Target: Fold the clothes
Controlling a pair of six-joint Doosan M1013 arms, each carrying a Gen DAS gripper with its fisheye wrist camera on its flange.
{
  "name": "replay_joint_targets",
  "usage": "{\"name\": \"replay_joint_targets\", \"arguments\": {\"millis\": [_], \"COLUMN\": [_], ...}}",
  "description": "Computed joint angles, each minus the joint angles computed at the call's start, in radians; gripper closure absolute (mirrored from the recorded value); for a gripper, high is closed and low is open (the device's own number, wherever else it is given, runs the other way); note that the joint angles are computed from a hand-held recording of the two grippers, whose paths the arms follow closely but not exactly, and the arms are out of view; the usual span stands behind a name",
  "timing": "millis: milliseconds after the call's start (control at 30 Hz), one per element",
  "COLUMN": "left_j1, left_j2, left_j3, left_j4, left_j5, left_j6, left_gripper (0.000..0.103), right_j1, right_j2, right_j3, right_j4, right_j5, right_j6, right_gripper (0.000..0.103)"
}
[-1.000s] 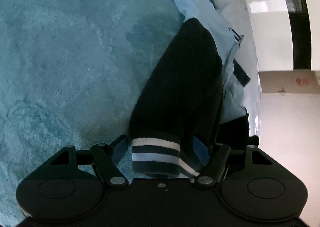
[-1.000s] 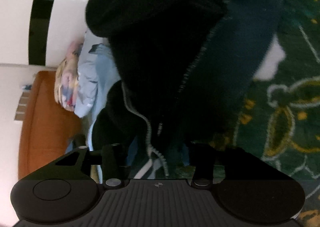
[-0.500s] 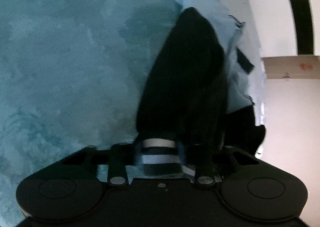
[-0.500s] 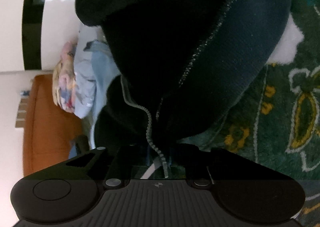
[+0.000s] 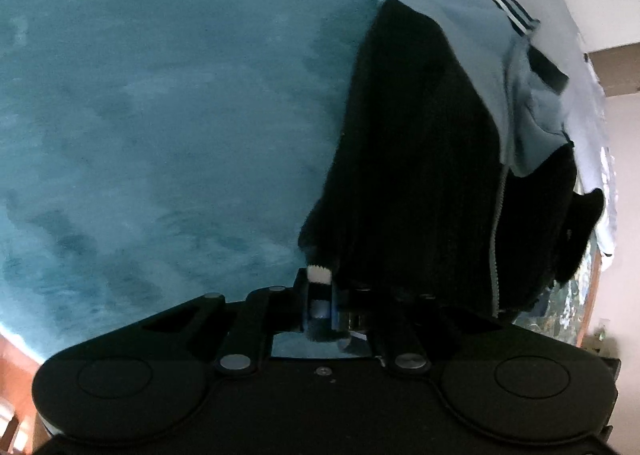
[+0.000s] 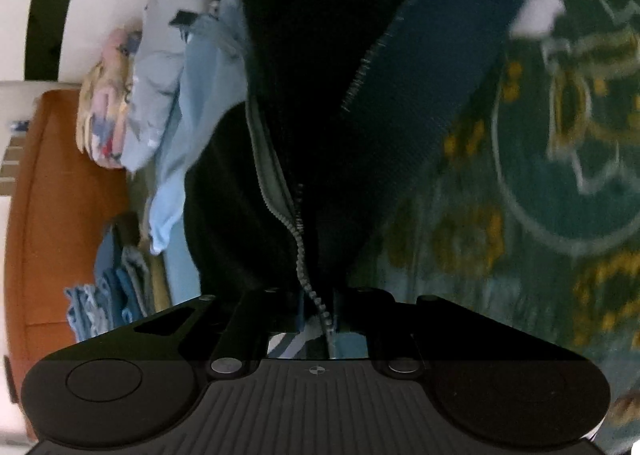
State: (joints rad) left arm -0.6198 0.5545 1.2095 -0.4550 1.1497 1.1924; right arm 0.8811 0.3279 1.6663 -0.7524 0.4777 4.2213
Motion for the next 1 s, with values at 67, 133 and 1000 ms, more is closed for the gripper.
{"name": "replay_joint_targets", "arguments": {"millis": [67, 133, 1000], "left_j1": [0.004, 0.007, 0.080], "left_j2": [-0.002, 0.005, 0.378], "left_j3": [0.003, -0.002, -0.739], "left_j4": [0.012, 0.008, 0.019], "left_j5": [0.005, 0.008, 0.089], "left_j6": [0.001, 0.014, 0.194], "left_gripper": [0.095, 0.093, 0.033], "right_j1": [0.004, 0.004, -0.084], "right_j2": [0.009, 0.018, 0.021], "right_j3": [-0.009, -0.020, -0.296], "right_j4": [0.020, 0.056, 0.140], "right_j5": [-0.002, 0.005, 0.521], "right_j6": [-0.003, -0.035, -0.744], "right_gripper": [0.094, 0.094, 0.058]}}
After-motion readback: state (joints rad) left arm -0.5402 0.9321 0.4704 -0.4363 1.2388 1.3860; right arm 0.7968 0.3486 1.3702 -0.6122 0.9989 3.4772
